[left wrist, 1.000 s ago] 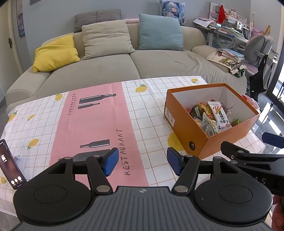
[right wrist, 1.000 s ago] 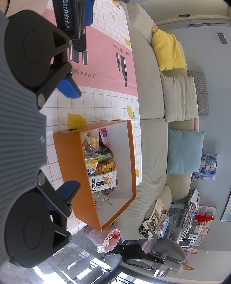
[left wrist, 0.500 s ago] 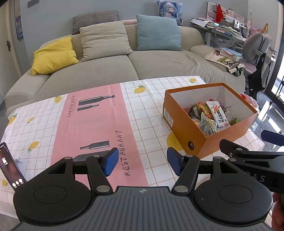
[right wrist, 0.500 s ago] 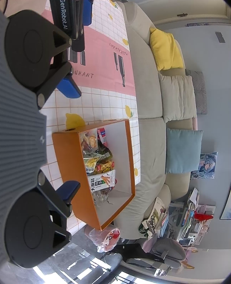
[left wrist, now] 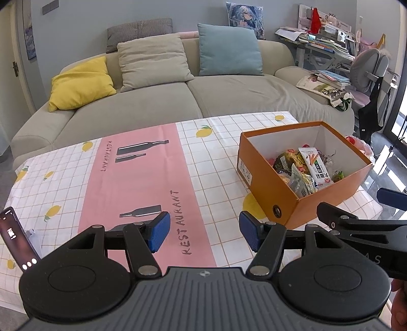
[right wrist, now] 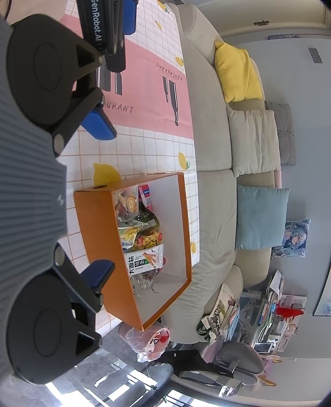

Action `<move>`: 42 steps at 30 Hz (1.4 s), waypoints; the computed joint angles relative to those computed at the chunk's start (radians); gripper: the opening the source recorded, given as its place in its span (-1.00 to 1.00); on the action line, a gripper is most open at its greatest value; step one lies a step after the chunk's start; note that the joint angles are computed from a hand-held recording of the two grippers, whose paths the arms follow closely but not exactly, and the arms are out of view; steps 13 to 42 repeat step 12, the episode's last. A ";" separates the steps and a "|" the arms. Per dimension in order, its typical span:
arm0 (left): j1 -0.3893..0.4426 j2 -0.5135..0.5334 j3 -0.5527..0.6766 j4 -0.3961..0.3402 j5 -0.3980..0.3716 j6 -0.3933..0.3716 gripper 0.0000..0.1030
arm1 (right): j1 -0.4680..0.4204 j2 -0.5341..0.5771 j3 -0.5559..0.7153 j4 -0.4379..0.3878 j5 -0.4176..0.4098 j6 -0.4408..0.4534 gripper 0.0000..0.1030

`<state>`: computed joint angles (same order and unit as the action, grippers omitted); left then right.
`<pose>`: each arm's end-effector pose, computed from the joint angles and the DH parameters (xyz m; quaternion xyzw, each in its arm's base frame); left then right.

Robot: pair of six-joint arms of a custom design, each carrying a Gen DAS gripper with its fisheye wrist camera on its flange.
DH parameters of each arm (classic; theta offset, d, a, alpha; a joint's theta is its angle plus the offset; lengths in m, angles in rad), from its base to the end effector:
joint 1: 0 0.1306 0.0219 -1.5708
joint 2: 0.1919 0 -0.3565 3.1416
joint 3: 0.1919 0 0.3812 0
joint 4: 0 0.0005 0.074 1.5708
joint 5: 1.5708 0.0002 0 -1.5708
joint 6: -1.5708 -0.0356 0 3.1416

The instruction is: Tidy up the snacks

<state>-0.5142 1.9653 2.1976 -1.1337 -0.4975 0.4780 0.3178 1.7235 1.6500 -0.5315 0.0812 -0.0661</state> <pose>0.5787 -0.3080 0.4326 -0.0643 0.9168 0.0529 0.3907 0.5828 0.1882 0.3757 -0.0924 0.8803 0.0532 0.4623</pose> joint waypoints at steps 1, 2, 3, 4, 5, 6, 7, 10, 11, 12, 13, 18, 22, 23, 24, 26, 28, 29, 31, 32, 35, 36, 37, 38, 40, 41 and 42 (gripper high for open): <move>0.000 0.000 0.001 -0.002 0.000 0.000 0.42 | 0.000 0.000 0.000 0.000 0.000 0.000 0.90; 0.000 -0.002 -0.001 -0.003 -0.002 0.000 0.42 | 0.000 0.000 0.000 0.000 0.000 -0.001 0.90; 0.000 -0.002 0.000 -0.004 -0.002 -0.001 0.42 | 0.000 0.000 0.000 0.000 0.000 -0.001 0.90; 0.000 -0.003 -0.001 -0.004 -0.001 -0.002 0.42 | 0.000 0.000 0.000 0.000 0.000 -0.001 0.90; 0.001 -0.004 -0.003 -0.002 -0.001 -0.004 0.42 | 0.000 0.000 0.000 0.000 0.000 0.000 0.90; 0.001 -0.005 -0.005 0.000 -0.002 -0.007 0.43 | 0.000 0.000 0.002 -0.002 -0.002 0.001 0.90; 0.001 -0.008 -0.010 0.005 -0.001 -0.012 0.43 | 0.000 0.001 0.004 -0.004 -0.003 0.002 0.90; -0.001 -0.019 -0.030 0.029 -0.006 -0.026 0.44 | 0.001 0.003 0.008 -0.007 -0.004 0.007 0.90; -0.001 -0.019 -0.031 0.030 -0.009 -0.026 0.45 | 0.001 0.003 0.008 -0.007 -0.005 0.007 0.90; -0.001 -0.020 -0.032 0.030 -0.009 -0.027 0.47 | 0.001 0.002 0.005 -0.006 -0.005 0.007 0.90; -0.001 -0.020 -0.032 0.030 -0.009 -0.027 0.47 | 0.001 0.002 0.005 -0.006 -0.005 0.007 0.90; -0.001 -0.020 -0.032 0.030 -0.009 -0.027 0.47 | 0.001 0.002 0.005 -0.006 -0.005 0.007 0.90; -0.001 -0.020 -0.032 0.030 -0.009 -0.027 0.47 | 0.001 0.002 0.005 -0.006 -0.005 0.007 0.90; -0.001 -0.020 -0.032 0.030 -0.009 -0.027 0.47 | 0.001 0.002 0.005 -0.006 -0.005 0.007 0.90; -0.001 -0.020 -0.032 0.030 -0.009 -0.027 0.47 | 0.001 0.002 0.005 -0.006 -0.005 0.007 0.90; -0.001 -0.020 -0.032 0.030 -0.009 -0.027 0.47 | 0.001 0.002 0.005 -0.006 -0.005 0.007 0.90; -0.001 -0.020 -0.032 0.030 -0.009 -0.027 0.47 | 0.001 0.002 0.005 -0.006 -0.005 0.007 0.90; -0.001 -0.020 -0.032 0.030 -0.009 -0.027 0.47 | 0.001 0.002 0.005 -0.006 -0.005 0.007 0.90; -0.001 -0.020 -0.032 0.030 -0.009 -0.027 0.47 | 0.001 0.002 0.005 -0.006 -0.005 0.007 0.90; -0.001 -0.020 -0.032 0.030 -0.009 -0.027 0.47 | 0.001 0.002 0.005 -0.006 -0.005 0.007 0.90; -0.001 -0.020 -0.032 0.030 -0.009 -0.027 0.47 | 0.001 0.002 0.005 -0.006 -0.005 0.007 0.90; -0.001 -0.020 -0.032 0.030 -0.009 -0.027 0.47 | 0.001 0.002 0.005 -0.006 -0.005 0.007 0.90; -0.001 -0.020 -0.032 0.030 -0.009 -0.027 0.47 | 0.001 0.002 0.005 -0.006 -0.005 0.007 0.90; -0.001 -0.020 -0.032 0.030 -0.009 -0.027 0.47 | 0.001 0.002 0.005 -0.006 -0.005 0.007 0.90; -0.001 -0.020 -0.032 0.030 -0.009 -0.027 0.47 | 0.001 0.002 0.005 -0.006 -0.005 0.007 0.90; -0.001 -0.020 -0.032 0.030 -0.009 -0.027 0.47 | 0.001 0.002 0.005 -0.006 -0.005 0.007 0.90; -0.001 -0.020 -0.032 0.030 -0.009 -0.027 0.47 | 0.001 0.002 0.005 -0.006 -0.005 0.007 0.90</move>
